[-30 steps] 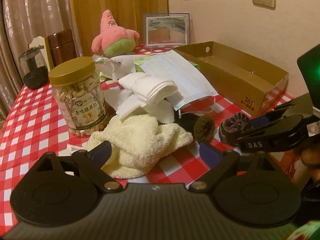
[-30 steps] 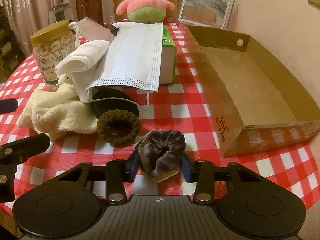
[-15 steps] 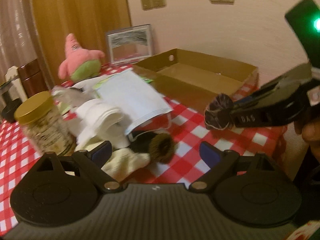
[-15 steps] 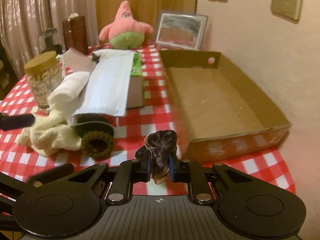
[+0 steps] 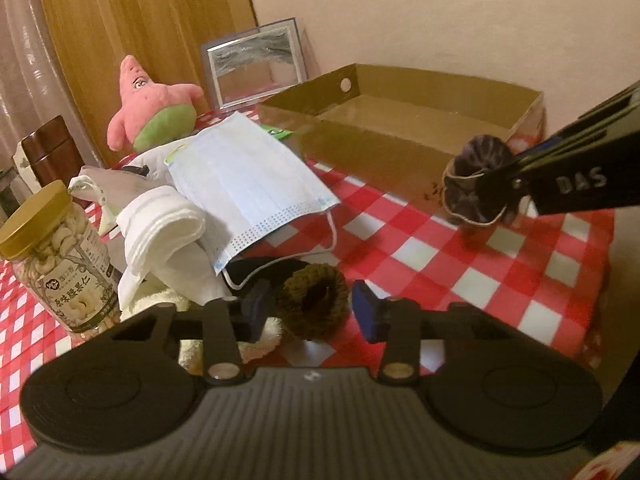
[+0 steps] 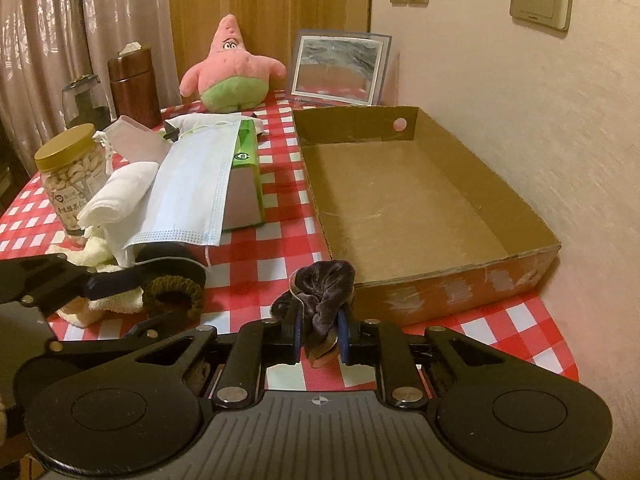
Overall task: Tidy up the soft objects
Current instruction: 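Grasp the dark scrunchie with the left gripper while the right gripper lifts its scrunchie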
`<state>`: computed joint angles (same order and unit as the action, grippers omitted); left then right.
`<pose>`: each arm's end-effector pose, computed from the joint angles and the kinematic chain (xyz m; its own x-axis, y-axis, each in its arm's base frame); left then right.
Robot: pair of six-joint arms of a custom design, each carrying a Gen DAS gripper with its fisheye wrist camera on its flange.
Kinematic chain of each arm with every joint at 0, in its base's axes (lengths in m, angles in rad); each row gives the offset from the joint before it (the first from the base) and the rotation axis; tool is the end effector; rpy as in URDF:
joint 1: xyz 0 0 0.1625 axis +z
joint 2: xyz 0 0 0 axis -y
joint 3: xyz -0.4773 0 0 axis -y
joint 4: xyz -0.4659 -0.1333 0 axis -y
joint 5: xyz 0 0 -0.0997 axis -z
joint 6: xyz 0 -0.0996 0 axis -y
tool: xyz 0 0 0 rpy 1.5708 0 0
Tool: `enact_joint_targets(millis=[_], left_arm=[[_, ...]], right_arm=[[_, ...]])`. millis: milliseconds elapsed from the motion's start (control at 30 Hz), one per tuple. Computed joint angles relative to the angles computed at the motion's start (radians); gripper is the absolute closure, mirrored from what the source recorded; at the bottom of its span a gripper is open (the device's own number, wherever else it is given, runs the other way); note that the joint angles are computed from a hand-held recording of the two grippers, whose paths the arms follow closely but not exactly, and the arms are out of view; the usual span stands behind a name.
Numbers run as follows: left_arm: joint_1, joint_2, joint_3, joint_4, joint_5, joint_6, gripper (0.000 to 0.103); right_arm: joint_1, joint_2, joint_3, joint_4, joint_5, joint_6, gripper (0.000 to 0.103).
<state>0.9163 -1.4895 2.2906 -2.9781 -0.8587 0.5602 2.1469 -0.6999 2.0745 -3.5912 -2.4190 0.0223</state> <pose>-0.1396 -0.5078 0.2985 -0.4349 0.4866 -0.7577 0.8634 0.4644 -0.1973 0.3625 -0.4504 0.0204 -0.8100 0.0332 0.5855 -0.4171 0.6691 -0.6151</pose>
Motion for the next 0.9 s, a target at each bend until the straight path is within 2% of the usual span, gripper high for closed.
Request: enact_joint_targets(millis=[133,200,233,433,667,800,900], left_arm=[[0.002,0.014,0.003,-0.027,0.028,0.005,0.074],[0.006,0.013,0.001,-0.022,0.03,-0.001,0.087],[0.004,0.014,0.001,-0.027,0.039,-0.002,0.09],[-0.009,-0.005,0.004,-0.015,0.049,-0.021,0.092],[-0.048,-0.033,-0.02,0.044,0.021,-0.116,0.092],[-0.067,-0.004,-0.057,0.03,-0.013,-0.153,0.092],[-0.076,0.046,-0.097,0.004,-0.046,-0.178,0.092]], right_arm=[[-0.002,0.001,-0.002,0.002,0.004,0.002,0.086],[-0.003,0.0,-0.001,0.001,0.004,0.0,0.086],[-0.004,0.0,-0.001,0.001,0.006,0.0,0.086],[0.0,0.002,-0.003,0.003,0.006,0.0,0.086],[0.012,0.002,-0.003,-0.043,0.0,-0.02,0.086],[0.016,-0.018,-0.001,-0.097,-0.014,-0.047,0.086],[0.007,-0.037,-0.007,-0.146,-0.038,-0.098,0.086]])
